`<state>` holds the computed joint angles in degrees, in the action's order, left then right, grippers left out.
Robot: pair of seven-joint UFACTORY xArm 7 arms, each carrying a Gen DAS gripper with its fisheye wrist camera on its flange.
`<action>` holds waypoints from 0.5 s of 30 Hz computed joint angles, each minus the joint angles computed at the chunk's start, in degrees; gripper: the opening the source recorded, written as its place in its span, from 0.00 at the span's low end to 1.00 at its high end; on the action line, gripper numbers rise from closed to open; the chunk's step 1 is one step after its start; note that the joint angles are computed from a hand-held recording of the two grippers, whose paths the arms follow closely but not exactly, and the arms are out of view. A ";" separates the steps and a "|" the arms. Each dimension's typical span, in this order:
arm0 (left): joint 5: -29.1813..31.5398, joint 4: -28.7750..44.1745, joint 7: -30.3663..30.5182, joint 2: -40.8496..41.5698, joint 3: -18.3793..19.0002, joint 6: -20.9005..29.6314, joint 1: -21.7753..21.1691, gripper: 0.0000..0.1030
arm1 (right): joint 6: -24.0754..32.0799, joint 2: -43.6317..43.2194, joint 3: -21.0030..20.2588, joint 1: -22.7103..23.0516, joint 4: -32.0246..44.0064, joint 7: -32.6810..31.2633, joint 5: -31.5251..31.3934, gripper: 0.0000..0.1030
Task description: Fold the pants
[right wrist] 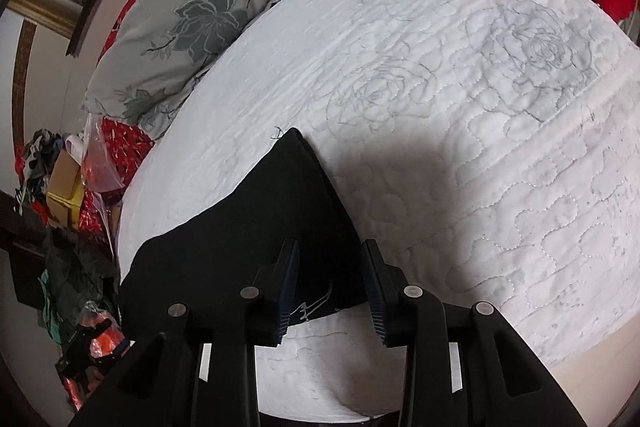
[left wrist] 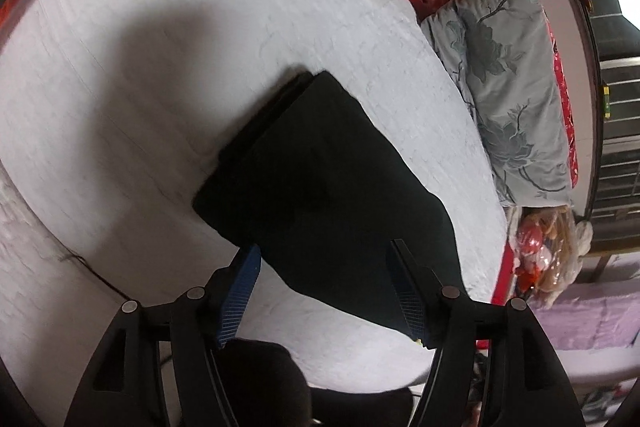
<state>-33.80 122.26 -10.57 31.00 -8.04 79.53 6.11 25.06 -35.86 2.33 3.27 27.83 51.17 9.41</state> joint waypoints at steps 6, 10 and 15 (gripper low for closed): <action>0.15 -2.28 2.01 0.01 -0.06 -0.29 -1.16 0.63 | -0.69 -1.84 -0.55 0.28 -2.12 1.21 1.09 0.33; -0.10 -0.37 -0.79 1.97 0.04 -0.61 -0.96 0.52 | -2.07 0.09 -0.82 0.60 -1.28 0.63 1.36 0.33; 2.58 7.71 -3.83 6.73 -0.11 2.18 -1.35 0.06 | -1.14 3.96 0.56 -0.99 1.85 0.61 -1.18 0.16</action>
